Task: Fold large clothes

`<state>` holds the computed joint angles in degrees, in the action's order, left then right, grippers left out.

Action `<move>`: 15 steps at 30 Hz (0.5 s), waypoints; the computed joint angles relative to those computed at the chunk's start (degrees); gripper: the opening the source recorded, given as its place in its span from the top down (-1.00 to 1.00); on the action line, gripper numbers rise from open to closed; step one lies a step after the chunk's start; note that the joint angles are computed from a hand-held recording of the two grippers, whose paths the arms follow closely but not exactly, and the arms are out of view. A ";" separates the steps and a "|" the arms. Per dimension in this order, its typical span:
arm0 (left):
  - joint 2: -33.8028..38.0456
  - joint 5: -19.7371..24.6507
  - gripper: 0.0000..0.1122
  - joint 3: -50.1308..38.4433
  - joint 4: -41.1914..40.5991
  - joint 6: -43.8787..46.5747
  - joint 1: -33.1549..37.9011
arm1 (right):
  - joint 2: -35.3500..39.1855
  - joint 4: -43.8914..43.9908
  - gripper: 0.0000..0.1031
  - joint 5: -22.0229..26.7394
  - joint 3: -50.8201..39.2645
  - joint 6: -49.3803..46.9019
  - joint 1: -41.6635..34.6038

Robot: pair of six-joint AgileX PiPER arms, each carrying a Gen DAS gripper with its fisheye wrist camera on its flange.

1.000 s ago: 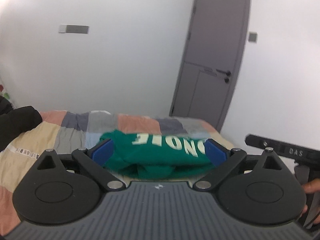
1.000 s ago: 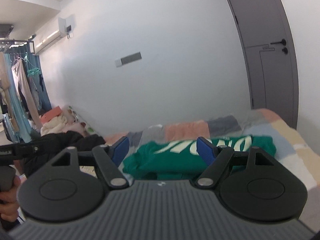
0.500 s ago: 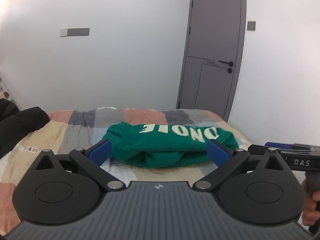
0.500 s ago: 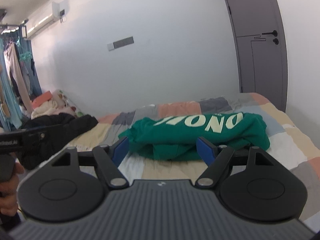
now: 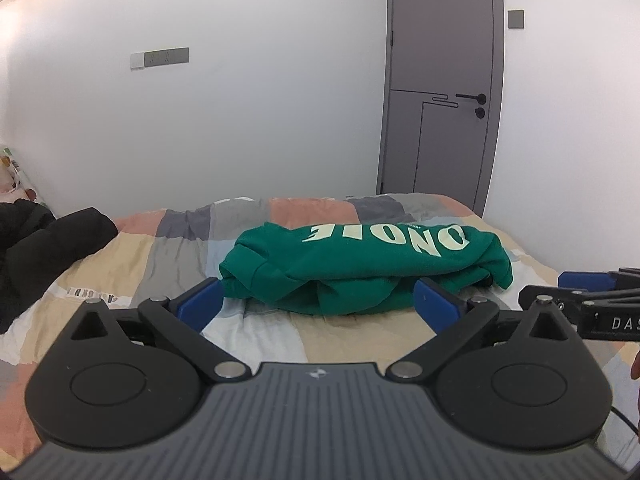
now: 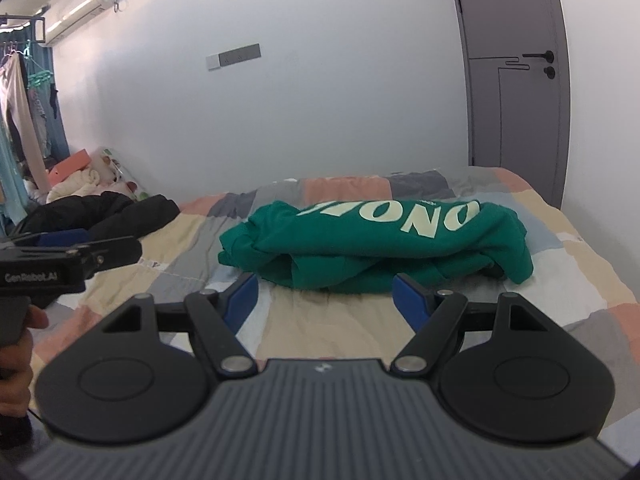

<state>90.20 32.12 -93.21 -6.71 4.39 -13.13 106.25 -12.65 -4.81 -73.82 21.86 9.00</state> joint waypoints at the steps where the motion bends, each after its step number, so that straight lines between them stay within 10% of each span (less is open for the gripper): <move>1: 0.15 0.05 -0.83 0.05 0.15 -0.27 -0.05 | -0.11 2.29 -0.48 -0.02 0.18 -2.25 -0.01; 15: 0.22 -0.52 -0.84 0.87 4.49 -4.44 -2.07 | -1.28 7.61 -0.48 0.00 2.20 -6.91 -0.22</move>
